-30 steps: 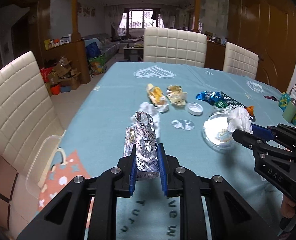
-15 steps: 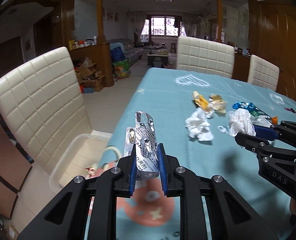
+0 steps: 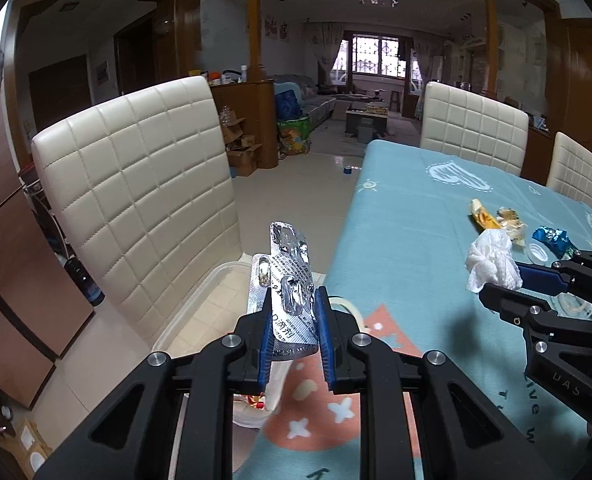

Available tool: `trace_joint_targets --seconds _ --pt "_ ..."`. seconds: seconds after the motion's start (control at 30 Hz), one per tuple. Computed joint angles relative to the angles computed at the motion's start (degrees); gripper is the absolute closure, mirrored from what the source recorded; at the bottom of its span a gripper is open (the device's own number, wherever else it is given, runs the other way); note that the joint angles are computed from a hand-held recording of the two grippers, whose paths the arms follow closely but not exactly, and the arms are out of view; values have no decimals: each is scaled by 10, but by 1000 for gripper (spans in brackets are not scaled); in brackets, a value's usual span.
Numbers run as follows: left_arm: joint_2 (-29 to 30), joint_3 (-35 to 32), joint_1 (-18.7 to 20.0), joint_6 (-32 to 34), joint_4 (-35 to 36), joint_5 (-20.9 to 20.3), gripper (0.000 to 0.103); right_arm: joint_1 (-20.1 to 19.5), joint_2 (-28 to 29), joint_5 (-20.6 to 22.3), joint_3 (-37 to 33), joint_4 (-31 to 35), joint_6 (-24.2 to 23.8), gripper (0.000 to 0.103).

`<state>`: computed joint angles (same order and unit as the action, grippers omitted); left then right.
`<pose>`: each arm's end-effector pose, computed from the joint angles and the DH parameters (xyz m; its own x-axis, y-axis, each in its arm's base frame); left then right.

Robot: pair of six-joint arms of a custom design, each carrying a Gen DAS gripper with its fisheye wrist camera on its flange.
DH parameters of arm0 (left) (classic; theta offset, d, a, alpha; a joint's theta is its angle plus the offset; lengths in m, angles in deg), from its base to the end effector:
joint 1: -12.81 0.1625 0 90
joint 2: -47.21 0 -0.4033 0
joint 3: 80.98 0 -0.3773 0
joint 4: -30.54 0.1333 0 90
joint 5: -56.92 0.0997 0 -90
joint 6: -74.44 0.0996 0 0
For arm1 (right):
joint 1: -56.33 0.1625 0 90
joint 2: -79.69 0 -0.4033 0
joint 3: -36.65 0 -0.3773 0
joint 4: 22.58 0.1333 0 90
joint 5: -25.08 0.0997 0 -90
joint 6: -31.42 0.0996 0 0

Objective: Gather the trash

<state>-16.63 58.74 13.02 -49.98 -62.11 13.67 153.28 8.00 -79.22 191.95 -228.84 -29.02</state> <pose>-0.2325 -0.2067 0.0434 -0.6308 -0.3896 -0.6710 0.4101 0.5667 -0.7146 0.1448 -0.2893 0.1430 -0.3939 -0.7196 0.5719 -0.9010 0.4254 -0.0853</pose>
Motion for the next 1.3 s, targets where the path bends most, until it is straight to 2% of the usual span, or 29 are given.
trace_joint_targets --seconds 0.33,0.67,0.7,0.73,0.77,0.83,0.9,1.1,1.3 --pt "-42 24 11 -8 28 -15 84 45 74 -5 -33 -11 30 74" --pt "-55 38 49 12 5 9 81 45 114 -21 -61 -14 43 73" --pt "-60 43 56 21 -8 10 65 45 116 -21 -64 -11 46 73" --pt "-64 45 60 23 -14 8 32 44 117 -22 -65 -9 48 73" --pt "-65 47 62 16 -13 8 22 45 121 -23 -68 -9 51 73" --pt "-65 49 49 -24 15 7 20 45 127 -25 -71 -8 53 73" --pt "-70 50 45 -33 28 1 19 47 133 -27 -73 -9 52 73" --pt "-93 63 28 -80 57 -36 19 55 142 -28 -75 -2 50 73" --pt "-90 61 3 -118 98 -76 19 71 159 -28 -73 -9 44 73"
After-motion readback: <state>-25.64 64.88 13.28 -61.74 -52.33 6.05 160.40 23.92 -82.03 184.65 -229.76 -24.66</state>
